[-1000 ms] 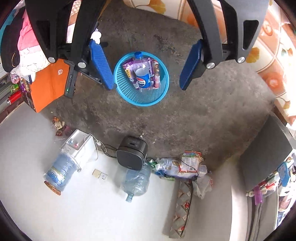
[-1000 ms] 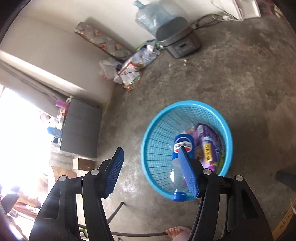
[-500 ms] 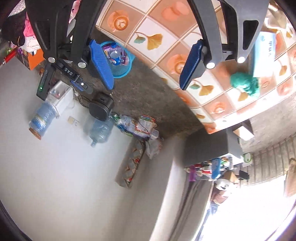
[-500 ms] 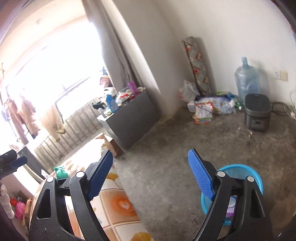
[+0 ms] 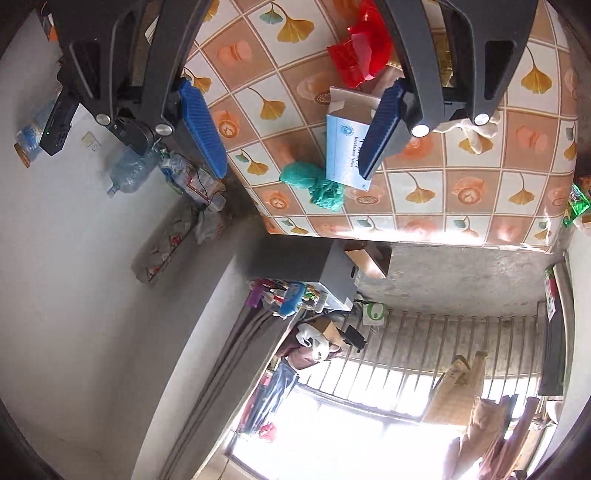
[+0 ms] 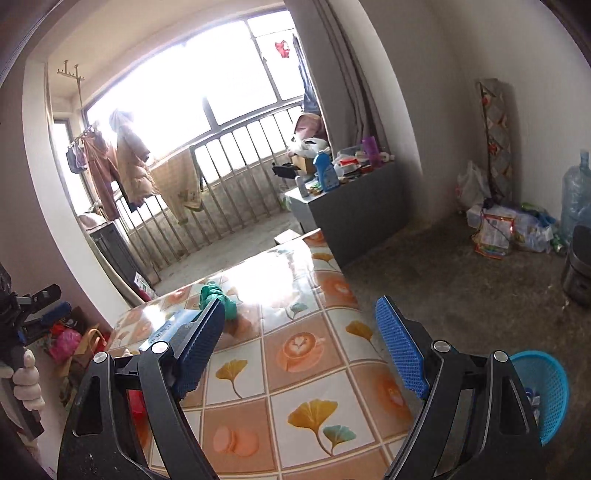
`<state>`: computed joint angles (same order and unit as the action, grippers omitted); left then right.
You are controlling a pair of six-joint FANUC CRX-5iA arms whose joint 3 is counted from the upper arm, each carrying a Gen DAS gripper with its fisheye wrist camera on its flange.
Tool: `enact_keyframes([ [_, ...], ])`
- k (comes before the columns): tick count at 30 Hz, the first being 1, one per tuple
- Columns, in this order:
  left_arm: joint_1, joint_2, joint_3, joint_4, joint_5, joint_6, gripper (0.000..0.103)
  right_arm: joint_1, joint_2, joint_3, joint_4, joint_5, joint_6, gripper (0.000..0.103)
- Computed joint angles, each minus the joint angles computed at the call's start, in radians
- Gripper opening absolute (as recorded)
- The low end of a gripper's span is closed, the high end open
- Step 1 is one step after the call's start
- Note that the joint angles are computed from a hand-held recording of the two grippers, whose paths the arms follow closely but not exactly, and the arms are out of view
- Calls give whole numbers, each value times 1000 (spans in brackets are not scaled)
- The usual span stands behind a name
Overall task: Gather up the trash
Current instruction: 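Grasp the green plastic bag with the right tool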
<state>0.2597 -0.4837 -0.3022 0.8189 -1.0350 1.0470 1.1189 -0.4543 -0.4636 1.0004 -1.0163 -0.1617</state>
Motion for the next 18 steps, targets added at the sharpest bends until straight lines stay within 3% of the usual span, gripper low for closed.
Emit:
enact_keyframes([
  [3,76,-39,-32,3,-26,-16,71,-14,19,13,-34,57,14,80],
  [10,140,-26,-52,-64,-39,-21,71,-36,80,89,-177,121,123,80],
  [18,172,27,-93,-109,-32,5,71,-161,249,320,-518,207,483,80],
])
